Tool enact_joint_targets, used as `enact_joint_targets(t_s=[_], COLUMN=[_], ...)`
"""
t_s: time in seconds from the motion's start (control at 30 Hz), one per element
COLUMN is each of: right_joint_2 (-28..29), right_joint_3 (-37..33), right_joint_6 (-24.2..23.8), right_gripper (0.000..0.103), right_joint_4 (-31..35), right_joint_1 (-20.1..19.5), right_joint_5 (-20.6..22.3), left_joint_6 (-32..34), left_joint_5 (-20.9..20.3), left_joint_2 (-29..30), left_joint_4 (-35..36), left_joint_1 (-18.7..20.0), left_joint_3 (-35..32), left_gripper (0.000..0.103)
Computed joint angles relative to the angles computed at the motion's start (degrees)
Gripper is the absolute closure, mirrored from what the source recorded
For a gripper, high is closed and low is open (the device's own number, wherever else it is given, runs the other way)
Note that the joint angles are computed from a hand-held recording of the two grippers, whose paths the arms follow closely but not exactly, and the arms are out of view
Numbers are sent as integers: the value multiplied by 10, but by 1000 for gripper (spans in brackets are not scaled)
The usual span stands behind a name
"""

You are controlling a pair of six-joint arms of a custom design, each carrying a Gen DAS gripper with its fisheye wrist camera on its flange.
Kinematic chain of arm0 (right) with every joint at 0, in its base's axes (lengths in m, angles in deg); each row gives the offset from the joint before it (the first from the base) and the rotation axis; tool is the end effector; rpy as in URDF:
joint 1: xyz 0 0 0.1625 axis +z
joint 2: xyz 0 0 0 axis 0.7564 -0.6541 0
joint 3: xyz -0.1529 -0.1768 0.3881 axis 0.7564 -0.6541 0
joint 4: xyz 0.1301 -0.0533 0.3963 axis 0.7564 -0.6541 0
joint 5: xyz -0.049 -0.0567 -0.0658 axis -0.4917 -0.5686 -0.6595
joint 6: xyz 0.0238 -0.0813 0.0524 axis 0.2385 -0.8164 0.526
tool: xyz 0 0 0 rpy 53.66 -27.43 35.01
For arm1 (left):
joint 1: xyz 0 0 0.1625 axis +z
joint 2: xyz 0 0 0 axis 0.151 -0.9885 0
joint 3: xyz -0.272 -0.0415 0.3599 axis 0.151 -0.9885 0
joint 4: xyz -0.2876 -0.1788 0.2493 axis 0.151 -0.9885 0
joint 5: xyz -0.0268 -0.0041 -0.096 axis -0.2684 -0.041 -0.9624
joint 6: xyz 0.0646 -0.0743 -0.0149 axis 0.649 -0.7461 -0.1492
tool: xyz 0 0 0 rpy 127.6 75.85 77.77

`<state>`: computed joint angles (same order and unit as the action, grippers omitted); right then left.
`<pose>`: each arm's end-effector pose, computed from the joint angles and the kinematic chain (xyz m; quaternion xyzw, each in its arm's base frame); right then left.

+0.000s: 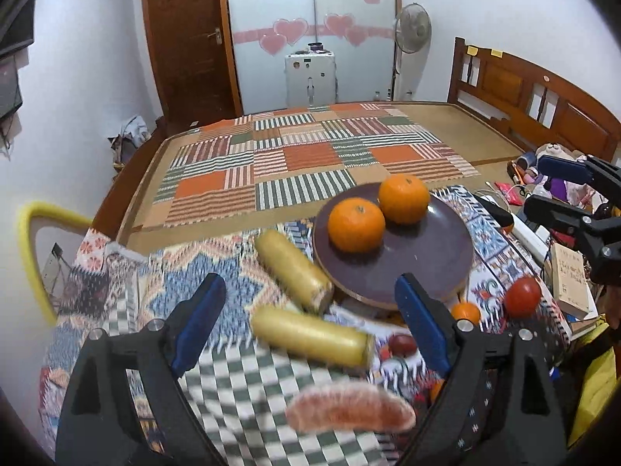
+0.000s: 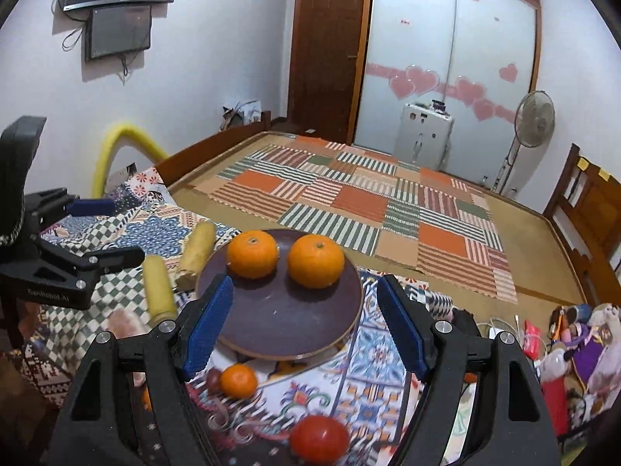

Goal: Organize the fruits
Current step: 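Lower the oranges onto the plate and open both tools, then grasp the pink pomelo segment with the left tool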

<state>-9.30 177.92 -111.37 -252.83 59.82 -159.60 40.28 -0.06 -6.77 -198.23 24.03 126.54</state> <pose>0.2239 -0.3719 0.2055 0.3733 -0.8317 0.3156 0.2632 -0.2164 -0.3962 0.1110 0.2267 0.8503 -0.3366 0.3351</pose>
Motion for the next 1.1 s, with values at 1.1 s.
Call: enact_joint_targets(t_s=[1.1], right_joint_2=[60], right_joint_3=[145], right_joint_6=[16], right_gripper=[29], right_joint_4=[-220], right_joint_1=[-51], right_joint_5=[10], left_joint_6=[-231], left_joint_5=[-12], left_joint_2=[43], left_joint_4=[22], left_joint_1=[-41], left_joint_3=[128], left_gripper=[8])
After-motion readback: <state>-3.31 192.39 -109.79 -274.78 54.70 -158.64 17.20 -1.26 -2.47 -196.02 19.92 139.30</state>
